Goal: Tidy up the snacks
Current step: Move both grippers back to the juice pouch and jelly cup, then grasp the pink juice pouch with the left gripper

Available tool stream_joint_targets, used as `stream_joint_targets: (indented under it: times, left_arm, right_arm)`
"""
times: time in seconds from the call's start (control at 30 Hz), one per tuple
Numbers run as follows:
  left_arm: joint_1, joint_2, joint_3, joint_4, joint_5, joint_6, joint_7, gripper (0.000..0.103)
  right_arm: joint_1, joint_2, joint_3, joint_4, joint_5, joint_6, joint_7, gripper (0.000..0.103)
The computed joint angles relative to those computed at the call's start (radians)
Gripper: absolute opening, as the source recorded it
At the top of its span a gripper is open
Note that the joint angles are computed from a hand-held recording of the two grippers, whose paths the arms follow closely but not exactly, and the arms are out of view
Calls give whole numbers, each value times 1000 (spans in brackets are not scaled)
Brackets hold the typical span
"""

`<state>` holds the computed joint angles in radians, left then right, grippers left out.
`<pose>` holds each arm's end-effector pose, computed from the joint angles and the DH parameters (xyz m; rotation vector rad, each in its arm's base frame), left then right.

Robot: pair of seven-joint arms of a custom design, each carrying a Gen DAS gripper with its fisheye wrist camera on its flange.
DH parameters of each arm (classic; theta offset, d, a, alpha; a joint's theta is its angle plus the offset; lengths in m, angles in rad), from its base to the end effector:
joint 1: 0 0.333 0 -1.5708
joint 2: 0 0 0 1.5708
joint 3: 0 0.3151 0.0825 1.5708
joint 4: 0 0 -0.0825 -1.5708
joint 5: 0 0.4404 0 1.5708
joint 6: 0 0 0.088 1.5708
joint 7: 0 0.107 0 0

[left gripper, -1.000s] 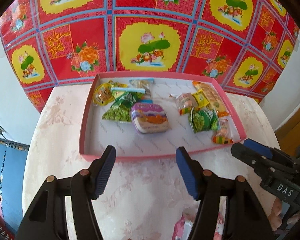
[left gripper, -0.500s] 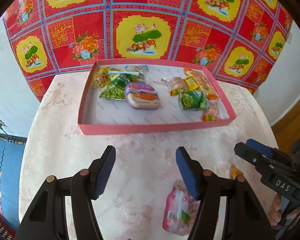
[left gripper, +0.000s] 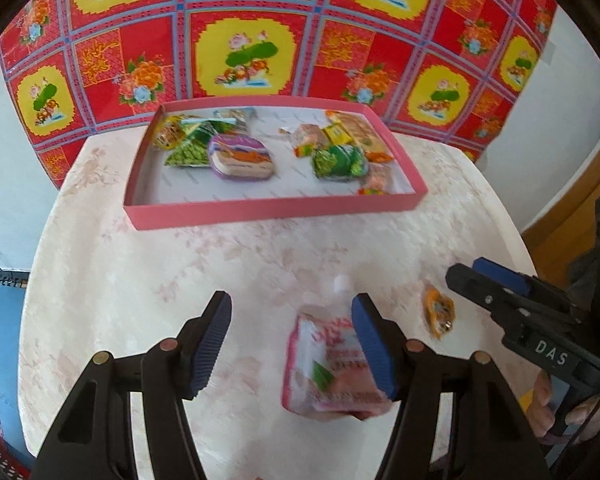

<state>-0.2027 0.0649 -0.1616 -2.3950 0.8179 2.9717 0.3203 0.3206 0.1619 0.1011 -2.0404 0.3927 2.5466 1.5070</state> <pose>0.5022 -0.2454 0.2892 -2.0513 1.8282 -0.6818 0.6000 0.2622 0.3659 -2.0831 1.7163 0.0617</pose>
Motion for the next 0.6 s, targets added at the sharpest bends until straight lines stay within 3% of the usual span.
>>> stream_joint_targets:
  times: [0.27, 0.6]
  left_arm:
    - [-18, 15, -23, -6, -110, 12, 119, 70]
    - [-57, 44, -21, 17, -103, -38, 152, 78]
  right_arm:
    - [-2, -33, -5, -39, -4, 15, 17, 55]
    - [-5, -45, -8, -58, -12, 19, 30, 55]
